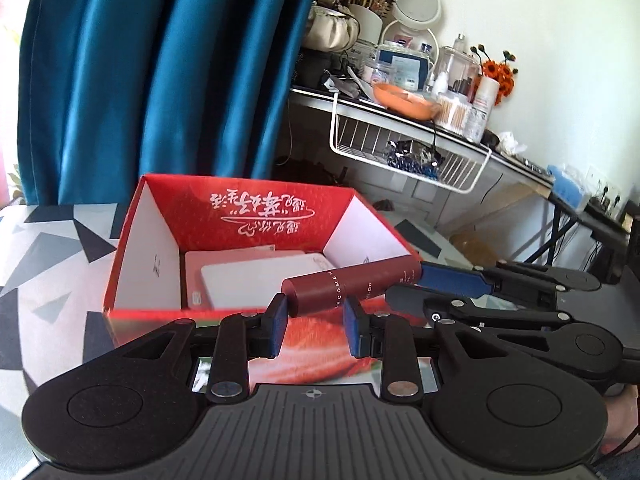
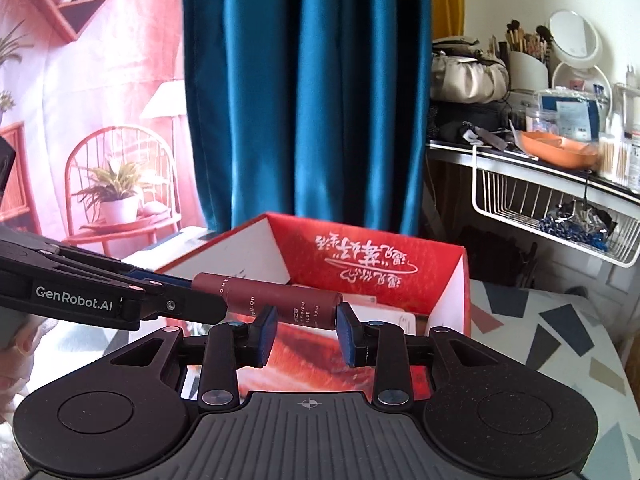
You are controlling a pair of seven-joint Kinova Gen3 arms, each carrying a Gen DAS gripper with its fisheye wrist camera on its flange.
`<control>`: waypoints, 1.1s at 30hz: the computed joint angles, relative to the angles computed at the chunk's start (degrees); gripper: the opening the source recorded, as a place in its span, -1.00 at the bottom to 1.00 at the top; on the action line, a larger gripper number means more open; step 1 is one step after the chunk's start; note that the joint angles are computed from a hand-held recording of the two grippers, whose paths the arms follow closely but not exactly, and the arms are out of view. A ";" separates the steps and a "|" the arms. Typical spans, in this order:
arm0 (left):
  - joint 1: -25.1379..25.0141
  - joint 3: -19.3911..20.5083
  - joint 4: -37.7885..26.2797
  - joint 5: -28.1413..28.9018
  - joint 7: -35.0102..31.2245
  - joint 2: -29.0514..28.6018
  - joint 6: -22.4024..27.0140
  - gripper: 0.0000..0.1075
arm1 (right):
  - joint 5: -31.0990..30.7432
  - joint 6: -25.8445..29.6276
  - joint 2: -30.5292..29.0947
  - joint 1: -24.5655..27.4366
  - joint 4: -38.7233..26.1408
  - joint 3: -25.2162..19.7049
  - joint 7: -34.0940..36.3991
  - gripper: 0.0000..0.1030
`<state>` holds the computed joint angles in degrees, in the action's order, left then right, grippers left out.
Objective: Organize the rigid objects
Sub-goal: 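Close both tools on the lipstick and carry it into the red box, then lower the lipstick into the red box and open both tools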
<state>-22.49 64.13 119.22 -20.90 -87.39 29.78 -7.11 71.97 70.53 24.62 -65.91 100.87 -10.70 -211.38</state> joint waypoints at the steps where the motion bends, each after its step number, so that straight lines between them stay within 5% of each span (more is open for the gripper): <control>1: 0.26 0.55 -2.10 -0.55 -0.23 2.00 2.18 -0.41 | -0.68 -0.89 -0.35 1.10 -0.23 0.08 1.44 -0.42; 5: 4.74 -2.44 -9.07 3.24 -1.56 5.95 8.58 -0.41 | -3.81 -7.36 -0.95 6.11 -0.86 0.72 5.18 -0.43; 17: 21.19 -19.54 -21.80 10.85 -7.42 5.56 19.11 -0.41 | -17.35 -24.28 -0.91 15.73 -2.48 5.29 14.86 -0.44; 23: 26.49 -25.48 -25.11 13.85 -9.84 6.19 24.11 -0.41 | -21.57 -25.96 0.12 15.51 -3.34 7.57 18.42 -0.44; 33: 27.81 -27.99 -25.66 20.98 -16.04 6.39 24.24 -0.40 | -22.55 -26.46 0.15 14.39 -3.30 9.32 19.16 -0.38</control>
